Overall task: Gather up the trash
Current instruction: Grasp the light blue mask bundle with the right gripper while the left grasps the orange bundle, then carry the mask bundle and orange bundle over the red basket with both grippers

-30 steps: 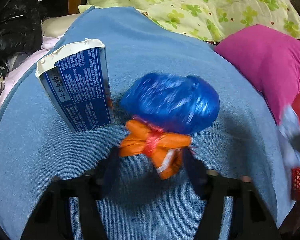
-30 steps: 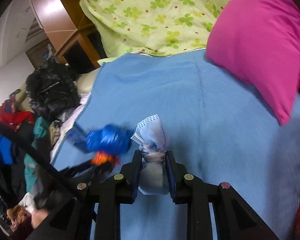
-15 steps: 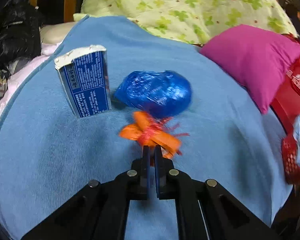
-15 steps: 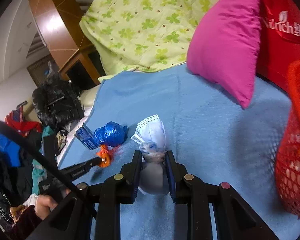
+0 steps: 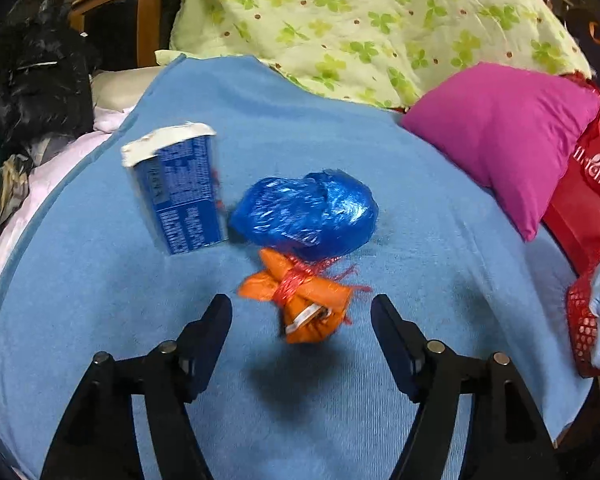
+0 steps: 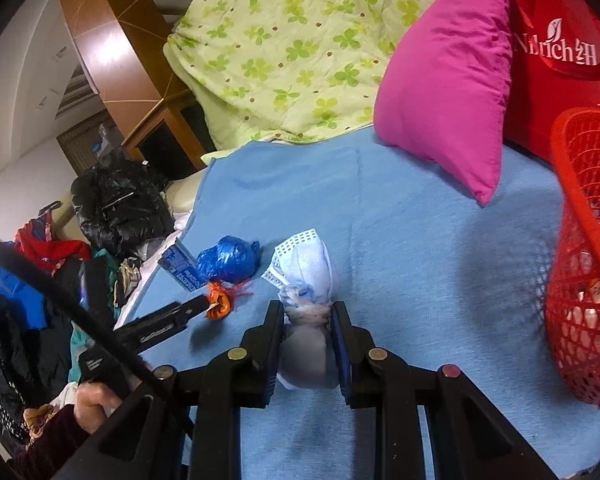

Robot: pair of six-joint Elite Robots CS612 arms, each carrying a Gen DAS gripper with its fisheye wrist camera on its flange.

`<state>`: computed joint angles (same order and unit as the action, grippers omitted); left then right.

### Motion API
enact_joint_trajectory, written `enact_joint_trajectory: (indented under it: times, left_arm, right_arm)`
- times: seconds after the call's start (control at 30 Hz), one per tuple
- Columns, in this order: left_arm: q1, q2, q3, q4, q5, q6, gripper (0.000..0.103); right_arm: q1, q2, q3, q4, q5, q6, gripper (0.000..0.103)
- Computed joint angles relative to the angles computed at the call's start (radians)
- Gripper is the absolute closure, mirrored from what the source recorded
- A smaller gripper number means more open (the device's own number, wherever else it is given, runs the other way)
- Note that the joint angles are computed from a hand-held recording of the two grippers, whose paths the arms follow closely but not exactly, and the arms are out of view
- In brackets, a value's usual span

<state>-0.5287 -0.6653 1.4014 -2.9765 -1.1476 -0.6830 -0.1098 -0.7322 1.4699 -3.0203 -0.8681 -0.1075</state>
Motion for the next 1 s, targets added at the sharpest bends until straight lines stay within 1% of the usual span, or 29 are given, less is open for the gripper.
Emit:
enact_joint_trajectory:
  times: [0.13, 0.2, 0.27, 0.33, 0.37, 0.4, 0.43, 0.47, 0.6, 0.7, 0.8, 1.0]
  left_arm:
    - [0.017, 0.038, -0.074, 0.078, -0.038, -0.071, 0.029]
    - [0.021, 0.050, -0.096, 0.106, -0.035, -0.099, 0.029]
    - [0.021, 0.053, -0.100, 0.111, -0.030, -0.114, 0.029]
    - [0.017, 0.057, -0.109, 0.124, -0.010, -0.107, 0.042]
    - [0.016, 0.058, -0.111, 0.128, -0.006, -0.095, 0.056]
    - [0.015, 0.058, -0.110, 0.129, -0.003, -0.086, 0.064]
    - [0.014, 0.057, -0.107, 0.124, -0.005, -0.082, 0.065]
    - [0.014, 0.055, -0.102, 0.120, -0.008, -0.080, 0.069]
    - [0.008, 0.036, -0.064, 0.079, -0.027, -0.063, 0.072]
    - [-0.007, 0.020, -0.035, 0.051, -0.003, -0.016, 0.072]
    - [-0.030, -0.001, 0.002, 0.001, 0.027, 0.023, 0.072]
    - [-0.066, -0.034, 0.046, -0.048, 0.052, 0.037, 0.072]
  right_arm:
    - [0.004, 0.000, 0.001, 0.013, 0.001, -0.030, 0.077]
    - [0.005, 0.001, 0.001, 0.019, -0.002, -0.041, 0.077]
    - [0.004, 0.002, -0.003, 0.031, -0.003, -0.052, 0.077]
    - [0.003, 0.003, -0.002, 0.033, -0.007, -0.053, 0.077]
    - [0.001, 0.003, -0.001, 0.032, -0.006, -0.054, 0.077]
    - [0.000, 0.002, -0.001, 0.030, -0.005, -0.052, 0.077]
    - [-0.002, 0.002, 0.000, 0.024, -0.004, -0.048, 0.077]
    - [-0.003, 0.001, 0.003, 0.016, -0.003, -0.043, 0.077]
    - [-0.006, -0.002, 0.010, -0.009, 0.010, -0.027, 0.077]
    - [-0.008, -0.004, 0.013, -0.026, 0.017, -0.026, 0.077]
    - [-0.010, -0.006, 0.019, -0.048, 0.029, -0.017, 0.077]
    - [-0.018, -0.010, 0.026, -0.094, 0.050, 0.008, 0.077]
